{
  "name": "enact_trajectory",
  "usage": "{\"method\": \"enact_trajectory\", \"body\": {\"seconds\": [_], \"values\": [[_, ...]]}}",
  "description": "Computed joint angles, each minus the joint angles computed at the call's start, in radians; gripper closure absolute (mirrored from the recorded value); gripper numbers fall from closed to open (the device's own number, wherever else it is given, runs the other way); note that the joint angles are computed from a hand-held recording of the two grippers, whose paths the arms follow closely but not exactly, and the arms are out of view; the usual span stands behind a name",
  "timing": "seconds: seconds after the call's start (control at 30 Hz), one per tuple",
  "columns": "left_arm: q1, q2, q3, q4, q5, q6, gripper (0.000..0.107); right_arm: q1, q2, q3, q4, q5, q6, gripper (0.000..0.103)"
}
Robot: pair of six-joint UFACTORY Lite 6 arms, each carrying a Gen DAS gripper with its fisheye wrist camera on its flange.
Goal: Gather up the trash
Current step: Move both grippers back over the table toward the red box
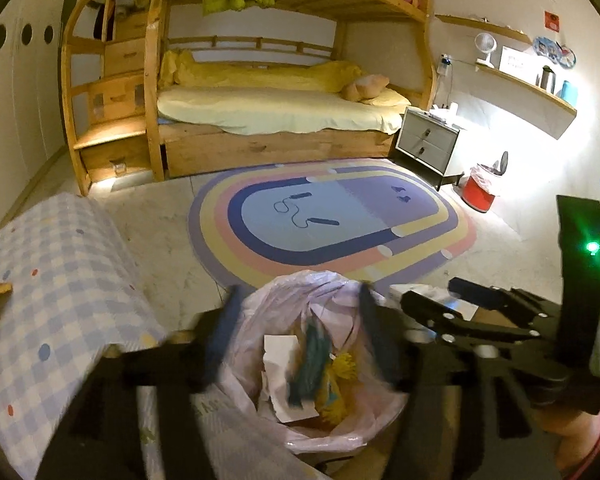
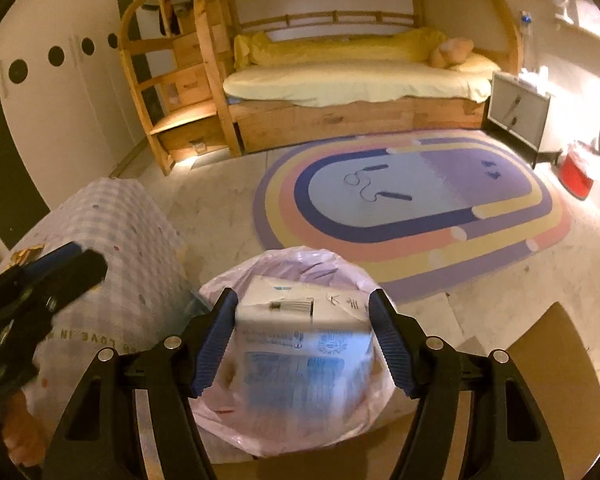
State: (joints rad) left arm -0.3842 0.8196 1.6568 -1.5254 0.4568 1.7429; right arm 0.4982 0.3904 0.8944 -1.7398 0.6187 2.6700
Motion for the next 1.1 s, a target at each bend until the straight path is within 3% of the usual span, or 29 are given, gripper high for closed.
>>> {"method": "enact_trajectory", "body": {"seconds": [0.07,0.37,0.5,0.83,1.1], "values": [[0.011,0.000,0.002,0.012,0.014,-0.023,0.036,0.007,0.001,0.002,0.001,-0.004,0.020,0.028],[0.075,-0.178,-0.210,-0.254,-0.045,0.275,0.036,0.095,-0.081,-0.019,0.113,0.064,-0.059,0.028],[0.146,-0.268,-0.289,-0.276,-0.038,0.304,0.036,0.170,-0.123,0.037,0.207,0.133,-0.172,0.028],[0.410,-0.461,-0.459,-0.280,0.007,0.357,0.036,0.342,-0.002,0.416,0.329,0.218,-0.464,0.028],[0.625,-0.455,-0.421,-0.209,0.019,0.346,0.036,0.372,0.318,0.892,0.462,0.158,-0.765,0.028]]}}
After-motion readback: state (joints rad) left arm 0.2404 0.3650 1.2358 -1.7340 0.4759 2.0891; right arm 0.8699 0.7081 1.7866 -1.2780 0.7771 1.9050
